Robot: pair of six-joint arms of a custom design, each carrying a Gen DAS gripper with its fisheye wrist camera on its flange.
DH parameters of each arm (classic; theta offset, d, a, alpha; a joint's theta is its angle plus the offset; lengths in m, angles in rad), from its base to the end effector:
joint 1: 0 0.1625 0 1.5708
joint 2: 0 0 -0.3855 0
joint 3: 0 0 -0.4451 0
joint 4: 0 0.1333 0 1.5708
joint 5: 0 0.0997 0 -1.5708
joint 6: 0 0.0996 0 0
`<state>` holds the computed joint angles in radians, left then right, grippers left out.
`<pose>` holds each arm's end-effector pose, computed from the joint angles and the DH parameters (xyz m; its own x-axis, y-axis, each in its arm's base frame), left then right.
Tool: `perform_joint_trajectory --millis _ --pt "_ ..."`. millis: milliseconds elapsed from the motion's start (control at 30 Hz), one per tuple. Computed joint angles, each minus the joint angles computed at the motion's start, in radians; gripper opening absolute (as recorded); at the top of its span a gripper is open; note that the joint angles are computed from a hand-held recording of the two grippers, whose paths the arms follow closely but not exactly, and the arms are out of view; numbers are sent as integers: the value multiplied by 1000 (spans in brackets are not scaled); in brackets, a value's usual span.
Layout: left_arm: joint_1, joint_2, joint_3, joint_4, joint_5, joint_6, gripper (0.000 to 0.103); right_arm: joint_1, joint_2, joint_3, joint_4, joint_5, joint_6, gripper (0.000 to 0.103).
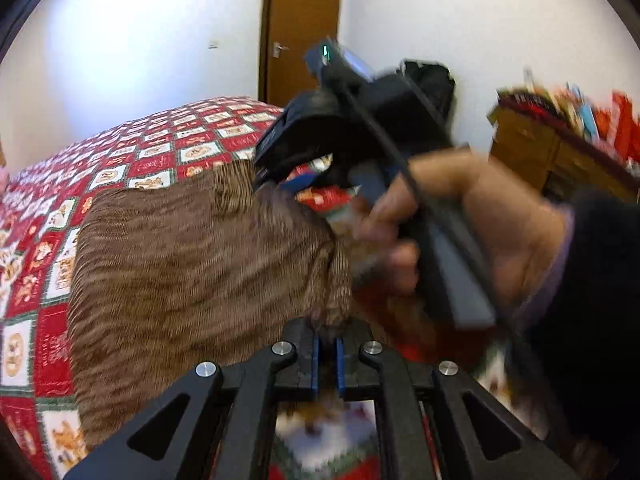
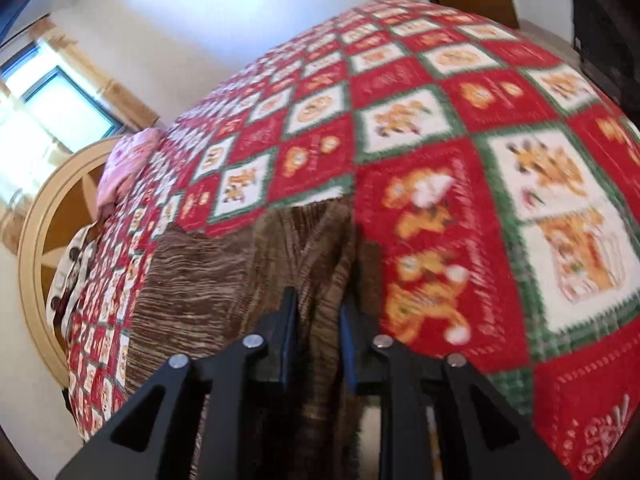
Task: Fold small clothes
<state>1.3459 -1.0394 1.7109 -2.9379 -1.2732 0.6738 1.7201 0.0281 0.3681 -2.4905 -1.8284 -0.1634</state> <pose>0.0065 -0.7005 0.2087 -0.6542 0.4904 -0.5758 0.7414 0.5661 -0.3603 0.2451 -0.9041 -0.0537 -0.9412 -0.1570 0.2990 -0.2857 0.8421 -0.4574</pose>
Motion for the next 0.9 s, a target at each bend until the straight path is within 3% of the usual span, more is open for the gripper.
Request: perform_joint_trajectory --millis 67,167,200,300,400,533,600,700,767,900 --pt "15 -42 26 67 -30 4 6 19 -53 100 -91 -103 -27 29" --pt "53 -120 47 165 -103 -59 6 67 -150 308 -335 -284 -191 29" --pt "63 -139 54 160 -120 -85 6 76 -186 380 -392 -303 -227 29" --pt "84 -179 63 105 -139 -142 6 92 -334 647 -502 -258 -248 29" --pt "72 -158 30 47 -21 -168 6 105 -400 804 -590 -230 -272 29" --pt "57 -104 -25 9 147 -209 6 131 -357 815 -609 -249 -318 25" --pt "49 -74 -45 16 244 -211 6 128 -336 803 -577 -243 -274 24" --pt "50 -47 -56 28 317 -208 6 113 -315 777 -503 -249 -199 24" --pt "47 -43 -49 9 342 -194 6 113 -304 776 -504 -293 -209 24" --pt "42 -21 -70 -7 387 -158 6 106 -320 800 -513 -292 -191 22"
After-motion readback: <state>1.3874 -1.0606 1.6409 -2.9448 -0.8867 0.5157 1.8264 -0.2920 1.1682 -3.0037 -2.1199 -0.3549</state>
